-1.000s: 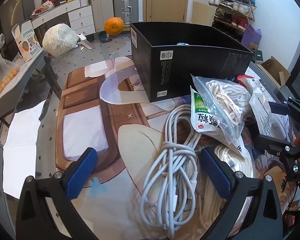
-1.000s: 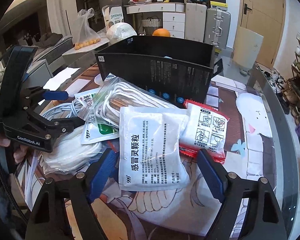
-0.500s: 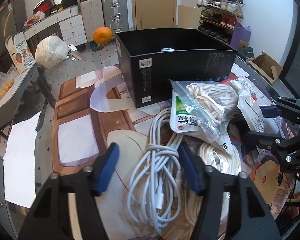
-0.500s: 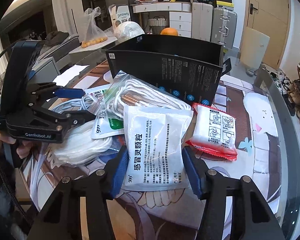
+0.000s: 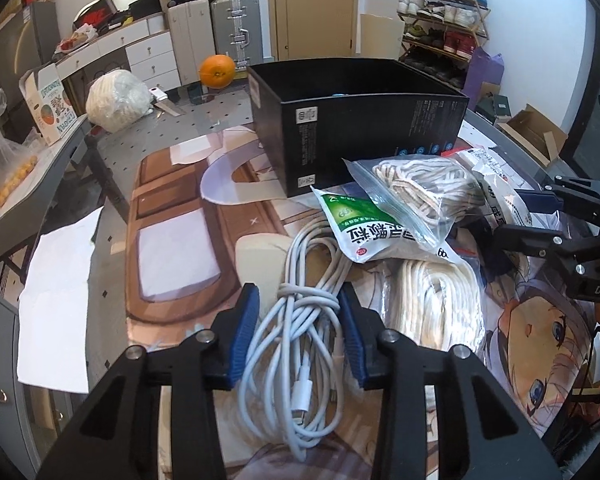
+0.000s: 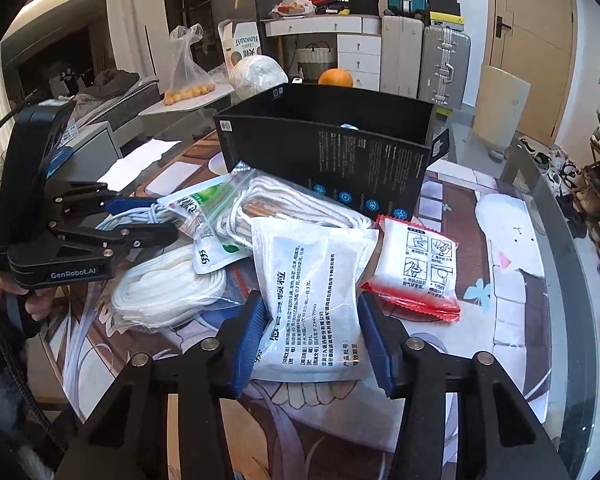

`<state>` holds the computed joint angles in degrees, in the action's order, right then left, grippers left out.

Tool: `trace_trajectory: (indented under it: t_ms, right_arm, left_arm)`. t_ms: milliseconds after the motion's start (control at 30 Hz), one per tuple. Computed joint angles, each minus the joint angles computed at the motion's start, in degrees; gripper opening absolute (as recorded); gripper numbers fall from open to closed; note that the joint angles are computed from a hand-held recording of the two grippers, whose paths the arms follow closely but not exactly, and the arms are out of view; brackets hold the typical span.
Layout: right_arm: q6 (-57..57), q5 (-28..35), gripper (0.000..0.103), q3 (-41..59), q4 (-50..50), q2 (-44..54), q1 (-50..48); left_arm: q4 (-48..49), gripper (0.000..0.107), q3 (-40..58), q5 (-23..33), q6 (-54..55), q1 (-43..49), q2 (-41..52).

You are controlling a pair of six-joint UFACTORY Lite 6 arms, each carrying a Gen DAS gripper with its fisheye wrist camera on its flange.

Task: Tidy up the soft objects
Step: 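Grasp the white cable coil with the left gripper while the right gripper grasps the white packet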

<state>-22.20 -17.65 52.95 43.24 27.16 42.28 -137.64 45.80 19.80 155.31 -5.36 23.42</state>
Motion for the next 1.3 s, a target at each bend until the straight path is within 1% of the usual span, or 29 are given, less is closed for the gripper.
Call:
trace_trajectory:
  t_ms: [133,167,200,333,400,433,567,600,700,867,933,1033,1300]
  right_arm:
    - [-0.48,-0.99,0.042,-0.91,0.43,-0.87,0.31]
    - [-0.25,-1.39,0.042,-1.32,0.37,-1.18,0.46]
    - [-0.16,-1.65,0.042,-1.70,0.31,-1.54,0.52]
    - [0.74,-2.53,0.041,-2.64,-0.43,-2.52,0.62]
    - [1.35,-2.56,0.041,-3.02,-1.04,-2.95,0.61]
    - [1.58,-2.56,0.041,-3.25,-1.28,-3.15,0.68]
    - [1.85,-2.44,0.041,-3.33,-1.79,-3.14,0.66]
    - [2.17,-2.50,0.041,-3.36,-2.08,-3.09,0.64]
    - [3.20,-2.33,0.041,-3.20,-3.32,-2.89,0.30]
    - [4.46,-2.90,0.041,-3.60,-4.48,-3.08,0.03]
    - [4.78,-3.34,0.041,-4.19,-4.73,-3.55,0.18]
    - [5.16,-3.94,0.041,-4.64,-5.26,-4.02,0.24]
    - [5.58,-5.31,0.041,-5.92,-5.52,-6.26,0.71]
  left_arm:
    - [-0.52,0.038,-3.50,2.47,-0.40,2.03,-2.56]
    - [0.88,0.035,-3.98,3.03,-1.69,2.43,-3.06]
    - [2.10,0.029,-4.66,3.63,-2.87,2.71,-3.91]
    - [4.45,0.029,-5.18,4.37,-5.24,2.91,-4.84]
    - [0.31,0.029,-4.69,2.51,-1.56,1.57,-4.10]
    - [-0.17,0.029,-4.92,2.84,-0.96,1.59,-4.07]
    - [6.18,0.029,-3.28,3.43,-6.87,2.60,-2.29]
    - [6.06,0.030,-2.49,3.22,-6.84,2.39,-0.88]
    - [0.42,0.030,-2.99,2.63,-1.20,0.89,-1.22]
    - [-1.32,0.029,-3.12,2.31,-0.34,0.75,-1.64]
    - [-4.34,0.029,-4.68,3.07,1.59,1.55,-3.40]
    - [0.71,0.029,-6.89,5.36,-2.88,3.84,-6.71]
    - [1.97,0.029,-9.55,6.56,-4.99,4.81,-13.22]
